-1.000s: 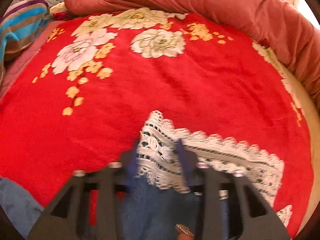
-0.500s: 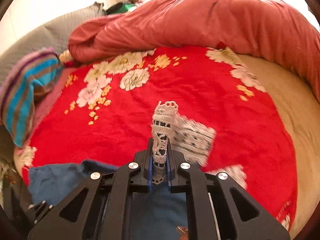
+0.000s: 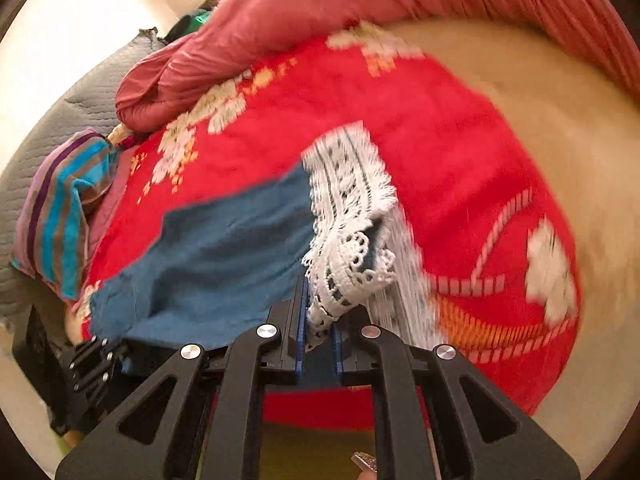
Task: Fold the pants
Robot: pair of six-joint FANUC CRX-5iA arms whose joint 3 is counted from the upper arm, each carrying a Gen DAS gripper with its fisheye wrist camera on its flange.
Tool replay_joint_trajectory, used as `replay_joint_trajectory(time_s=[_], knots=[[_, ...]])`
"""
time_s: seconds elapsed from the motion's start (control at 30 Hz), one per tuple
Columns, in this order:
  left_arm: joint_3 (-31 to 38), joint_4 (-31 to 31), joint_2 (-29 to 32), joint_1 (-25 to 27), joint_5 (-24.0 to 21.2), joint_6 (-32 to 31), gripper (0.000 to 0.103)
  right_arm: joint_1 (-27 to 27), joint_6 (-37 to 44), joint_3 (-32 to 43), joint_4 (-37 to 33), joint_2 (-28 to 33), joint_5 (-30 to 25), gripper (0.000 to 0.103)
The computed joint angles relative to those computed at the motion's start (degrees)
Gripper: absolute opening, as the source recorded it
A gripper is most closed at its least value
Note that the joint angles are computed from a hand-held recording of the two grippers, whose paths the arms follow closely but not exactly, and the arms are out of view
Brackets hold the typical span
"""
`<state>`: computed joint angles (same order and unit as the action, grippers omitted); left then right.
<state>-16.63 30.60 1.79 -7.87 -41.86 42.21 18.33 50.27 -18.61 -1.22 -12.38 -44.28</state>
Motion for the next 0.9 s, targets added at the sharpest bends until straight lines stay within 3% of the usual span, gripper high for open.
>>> replay_joint_trajectory(time_s=[0.17,0.2,0.3,0.33,0.57,0.73,0.8,0.83,0.9], knots=[[0.6,-3.42,0.44,-0.49,-0.93,1.91,0.0,-1.9,-0.38,-2.57,-3.52,-2.61,-1.24,0.036],[0.51,-3.47,0.39,-0.51,-0.98,1.81,0.0,-2.18,-0.84,-3.17,-3.45,-3.29,-0.81,0.038],[0.54,-4.06,0.42,-0.64,-1.12,1.9,0.0,-2.78,-0.25,-3.88,-3.97,-3.84,-0.43,0.03],[0.58,-4.15,0.44,-0.64,-1.19,1.93,0.0,-2.78,0.77,-3.73,-4.53,-3.68,-0.61,0.015],[0.48,-4.83,0.35,0.18,-2.94,2.21,0.0,-2.08,0.85,-5.51,-1.6,-4.99,-2.32,0.013],[2.36,-7.52,2.29,-0.06,-5.31,3.78,0.0,-3.62,3.94,-5.05,-5.22,-3.17,-4.22,0.017],[2.02,-6.4,2.19,0.17,-5.81,2.7,0.008,-3.6,4.2,-4.76,-5.16,-3.27,-4.77,0.022],[1.49,-4.78,1.9,0.64,-6.42,1.66,0.012,-3.13,3.08,-5.1,-3.65,-3.76,-4.71,0.03],[0.2,-0.09,1.02,2.12,-7.79,-0.75,0.03,-1.72,-0.61,-7.05,1.65,-5.99,-2.62,0.035]])
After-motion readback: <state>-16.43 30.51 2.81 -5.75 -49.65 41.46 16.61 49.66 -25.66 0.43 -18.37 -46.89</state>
